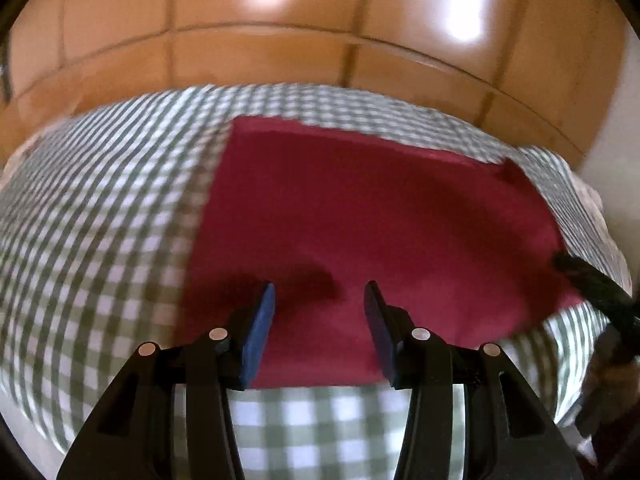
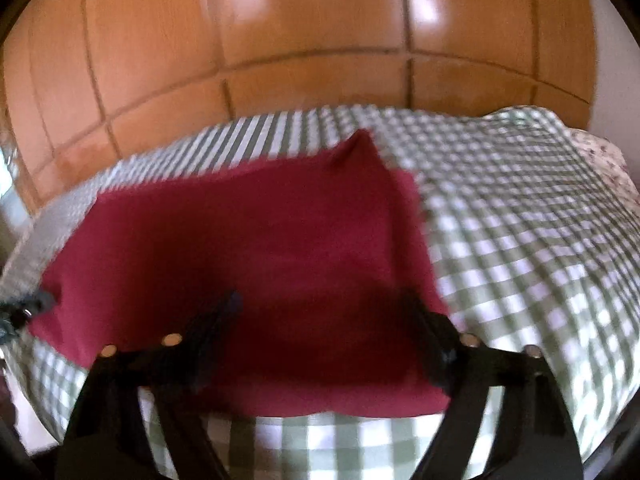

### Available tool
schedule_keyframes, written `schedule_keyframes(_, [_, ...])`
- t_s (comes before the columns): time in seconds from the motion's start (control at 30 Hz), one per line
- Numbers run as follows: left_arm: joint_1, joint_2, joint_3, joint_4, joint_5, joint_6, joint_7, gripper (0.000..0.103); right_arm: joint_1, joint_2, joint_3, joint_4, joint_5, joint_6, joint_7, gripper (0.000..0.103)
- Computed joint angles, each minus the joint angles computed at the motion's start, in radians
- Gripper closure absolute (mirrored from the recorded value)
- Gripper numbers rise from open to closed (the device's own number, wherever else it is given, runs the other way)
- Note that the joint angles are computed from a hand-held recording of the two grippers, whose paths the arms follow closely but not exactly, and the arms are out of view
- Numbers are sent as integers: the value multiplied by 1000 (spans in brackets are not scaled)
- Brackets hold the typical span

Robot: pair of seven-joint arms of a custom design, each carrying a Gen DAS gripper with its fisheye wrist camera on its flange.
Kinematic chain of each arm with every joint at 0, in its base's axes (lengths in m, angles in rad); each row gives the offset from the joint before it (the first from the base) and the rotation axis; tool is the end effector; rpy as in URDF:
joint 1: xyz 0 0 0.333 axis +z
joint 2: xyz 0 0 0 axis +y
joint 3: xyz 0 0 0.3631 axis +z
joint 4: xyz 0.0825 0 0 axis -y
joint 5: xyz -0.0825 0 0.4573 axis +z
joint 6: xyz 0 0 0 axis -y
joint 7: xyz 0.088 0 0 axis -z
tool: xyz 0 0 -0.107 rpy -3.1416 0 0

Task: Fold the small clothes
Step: 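Pat the folded sweater flat with both open grippers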

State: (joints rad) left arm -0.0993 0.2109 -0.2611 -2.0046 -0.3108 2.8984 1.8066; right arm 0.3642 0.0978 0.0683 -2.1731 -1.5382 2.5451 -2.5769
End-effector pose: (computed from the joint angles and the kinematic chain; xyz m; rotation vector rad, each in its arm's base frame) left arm 0.6695 -0.2227 0.4359 -1.6152 2.1804 -0.9288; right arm 0.5634 0.2736 0.3664 -1.2361 1.9709 -0.9490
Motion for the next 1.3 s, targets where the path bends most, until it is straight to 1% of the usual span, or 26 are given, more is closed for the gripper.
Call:
schedule_keyframes(0.03, [0, 9, 11, 6, 3, -6, -20, 58, -2, -16, -2, -14, 12, -17, 10, 25])
schedule_keyframes(0.13, [31, 19, -15, 6, -50, -5, 25, 58, -18, -27, -6, -30, 91, -17, -29, 25])
schedule_keyframes(0.2, [4, 16, 10, -7, 7, 19, 2, 58, -27, -16, -8, -29, 152, 2, -79, 40])
schedule_keyframes(0.23, [-13, 16, 26, -13, 49, 30, -20, 58, -33, -5, -10, -29, 190, 34, -117, 70])
schedule_keyframes(0.27, [-16, 15, 29, -18, 64, 36, -30, 58, -27, 0, -8, -29, 207, 12, -143, 79])
schedule_keyframes(0.33, [7, 17, 8, -19, 46, 35, -8, 58, -15, -9, -5, -38, 227, -25, -192, 85])
schedule_keyframes(0.37, [30, 19, -14, -12, 12, 24, 21, 58, -19, -14, -9, -48, 241, -15, -202, 85])
schedule_keyframes(0.43, [62, 20, -43, -9, -55, 10, 74, 58, -35, -15, -23, -64, 229, 53, -174, 84])
schedule_keyframes(0.5, [58, 22, -40, -6, -74, 2, 83, 58, -39, -16, -24, -62, 239, 71, -180, 83])
schedule_keyframes(0.53, [47, 21, -30, -7, -64, 5, 72, 58, -40, -20, -24, -63, 241, 78, -185, 79])
schedule_keyframes(0.57, [30, 18, -12, -10, -38, 9, 49, 58, -42, -25, -24, -67, 245, 83, -182, 74])
schedule_keyframes(0.6, [18, 15, -1, -12, -16, 12, 32, 58, -43, -35, -24, -76, 249, 83, -173, 66])
schedule_keyframes(0.63, [6, 12, 12, -15, 11, 15, 12, 58, -47, -46, -26, -87, 250, 89, -152, 45])
schedule_keyframes(0.67, [-1, 10, 21, -16, 31, 16, -4, 57, -55, -59, -29, -100, 233, 109, -110, 37])
schedule_keyframes(0.7, [-10, 7, 30, -18, 55, 16, -24, 55, -67, -64, -34, -106, 207, 149, -73, 37])
schedule_keyframes(0.73, [-16, 5, 38, -20, 77, 16, -42, 54, -82, -68, -42, -114, 161, 213, -15, 36])
schedule_keyframes(0.83, [-43, 3, 69, -21, 161, 20, -127, 53, -108, -63, -45, -111, 71, 304, 91, 31])
schedule_keyframes(0.9, [-62, 0, 89, -24, 225, 21, -185, 53, -118, -42, -46, -93, 27, 363, 137, 30])
schedule_keyframes(0.93, [-68, -1, 96, -25, 254, 23, -208, 53, -124, -22, -48, -78, 26, 398, 134, 29])
schedule_keyframes(1.03, [-74, -2, 105, -26, 321, 24, -252, 53, -107, 1, -43, -58, 62, 364, 84, 29])
schedule_keyframes(1.1, [-63, -2, 96, -26, 328, 24, -254, 53, -103, 6, -47, -53, 82, 365, 69, 30])
schedule_keyframes(1.13, [-57, -1, 90, -27, 325, 25, -251, 53, -102, 6, -48, -53, 108, 368, 39, 35])
schedule_keyframes(1.17, [-51, -1, 83, -27, 318, 26, -246, 53, -99, 4, -48, -55, 131, 366, 12, 43])
schedule_keyframes(1.2, [-47, 0, 80, -28, 316, 27, -244, 53, -95, 1, -48, -56, 156, 364, -18, 48])
schedule_keyframes(1.27, [-44, 0, 76, -29, 314, 29, -242, 53, -92, 4, -54, -54, 168, 374, -40, 63])
schedule_keyframes(1.3, [-45, 0, 76, -30, 316, 30, -244, 53, -91, 5, -56, -52, 179, 378, -55, 66])
